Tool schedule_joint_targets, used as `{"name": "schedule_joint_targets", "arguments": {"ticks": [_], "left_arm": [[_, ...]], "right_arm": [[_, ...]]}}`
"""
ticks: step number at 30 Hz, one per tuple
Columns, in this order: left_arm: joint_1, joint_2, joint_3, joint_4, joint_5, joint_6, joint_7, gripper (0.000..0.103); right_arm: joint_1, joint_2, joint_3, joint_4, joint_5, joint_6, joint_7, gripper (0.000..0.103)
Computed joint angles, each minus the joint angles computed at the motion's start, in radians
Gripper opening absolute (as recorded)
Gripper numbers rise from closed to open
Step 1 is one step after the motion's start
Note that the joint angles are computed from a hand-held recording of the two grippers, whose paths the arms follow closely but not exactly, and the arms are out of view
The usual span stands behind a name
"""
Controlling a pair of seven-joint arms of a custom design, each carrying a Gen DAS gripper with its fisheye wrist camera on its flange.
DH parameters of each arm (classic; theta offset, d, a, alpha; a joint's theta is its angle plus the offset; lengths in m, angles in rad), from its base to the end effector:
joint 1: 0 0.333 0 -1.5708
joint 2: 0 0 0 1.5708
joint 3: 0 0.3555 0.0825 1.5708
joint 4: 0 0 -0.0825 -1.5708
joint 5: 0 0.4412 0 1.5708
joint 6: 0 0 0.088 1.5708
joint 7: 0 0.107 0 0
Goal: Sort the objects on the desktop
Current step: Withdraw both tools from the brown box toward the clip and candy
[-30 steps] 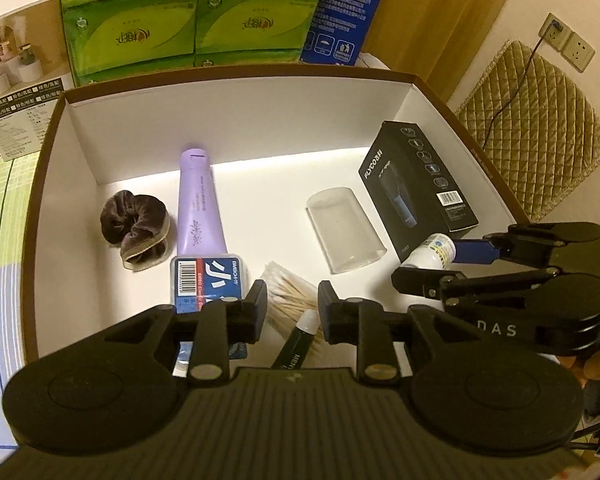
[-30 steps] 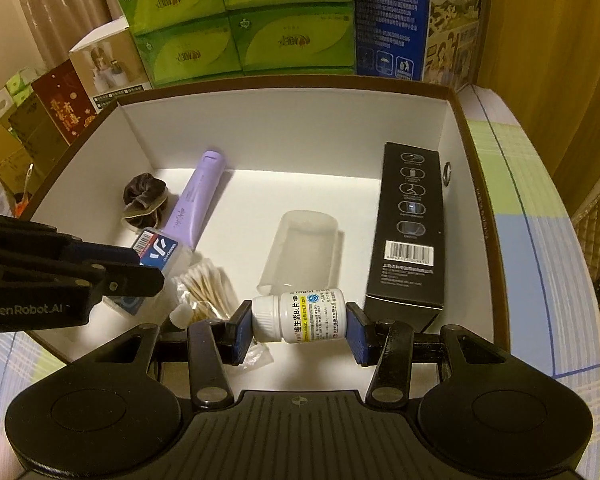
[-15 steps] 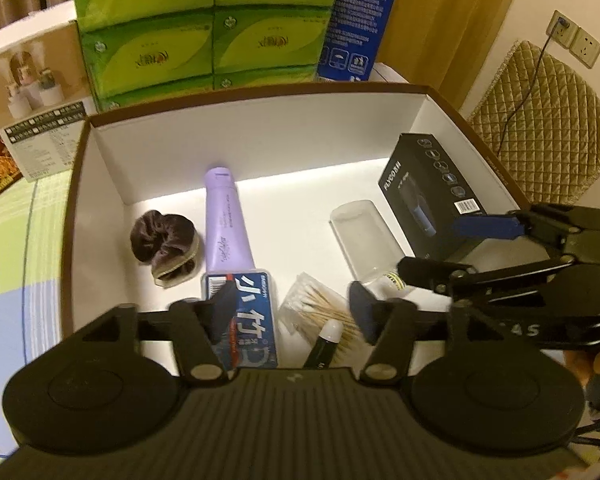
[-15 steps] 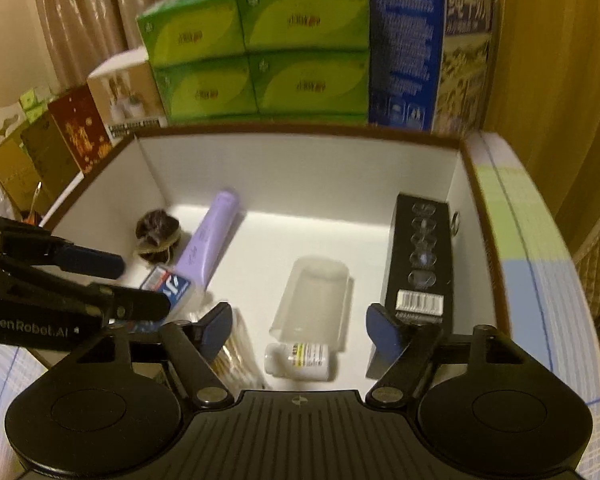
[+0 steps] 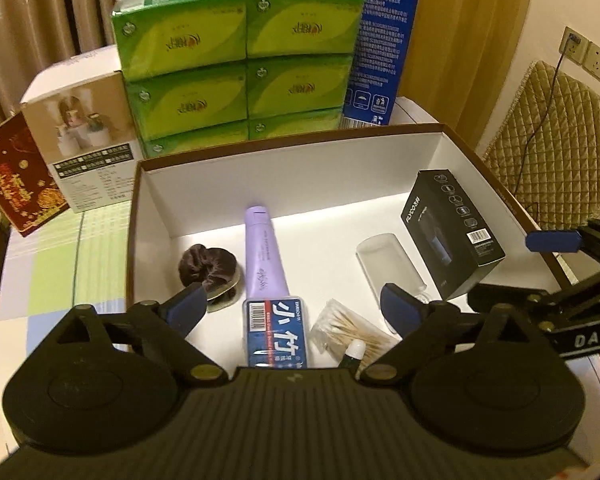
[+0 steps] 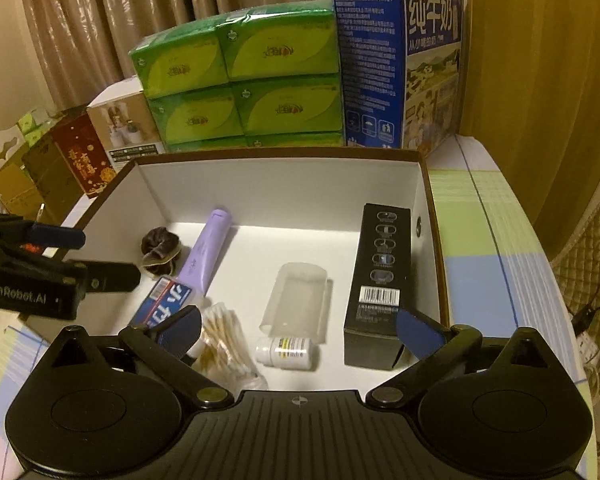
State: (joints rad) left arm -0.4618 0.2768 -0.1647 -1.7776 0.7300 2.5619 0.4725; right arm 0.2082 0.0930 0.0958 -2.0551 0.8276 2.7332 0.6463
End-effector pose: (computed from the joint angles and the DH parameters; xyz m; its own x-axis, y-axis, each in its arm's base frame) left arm 0.5934 -0.4288 0.4691 -0.0389 -0.9986 0.0354 -0.7648 0.0070 -0.6442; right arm 0.6343 0.1680 0.4567 0.5636 -0.8146 -0.1375 -0.6539 -0.3381 -0.6769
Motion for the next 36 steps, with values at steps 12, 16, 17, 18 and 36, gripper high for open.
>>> {"name": "schedule_joint_targets", "arguments": {"ticks": [12, 16, 17, 18, 36], "left_arm": [[-0.009, -0.102, -0.038, -0.076, 0.047, -0.108, -0.095, 0.099], [-0.004, -0.149, -0.061, -0.118, 0.076, -0.132, -0.151, 0.099], [-0.002, -0.160, -0.068, -0.128, 0.081, -0.133, -0.160, 0.099], [0.000, -0.173, -0.075, -0.139, 0.086, -0.135, -0.170, 0.100], [0.003, -0.310, -0.185, -0.254, 0.068, -0.268, -0.257, 0.102]], "right_arm": [[0.040, -0.134, -0.035, -0.120, 0.100, -0.007, -0.078, 0.101], [0.062, -0.183, -0.055, -0.159, 0.122, -0.014, -0.084, 0.101], [0.067, -0.193, -0.061, -0.167, 0.130, -0.017, -0.086, 0.101], [0.073, -0.201, -0.066, -0.173, 0.137, -0.019, -0.086, 0.101], [0.155, -0.411, -0.135, -0.362, 0.109, -0.073, -0.047, 0.101]]}}
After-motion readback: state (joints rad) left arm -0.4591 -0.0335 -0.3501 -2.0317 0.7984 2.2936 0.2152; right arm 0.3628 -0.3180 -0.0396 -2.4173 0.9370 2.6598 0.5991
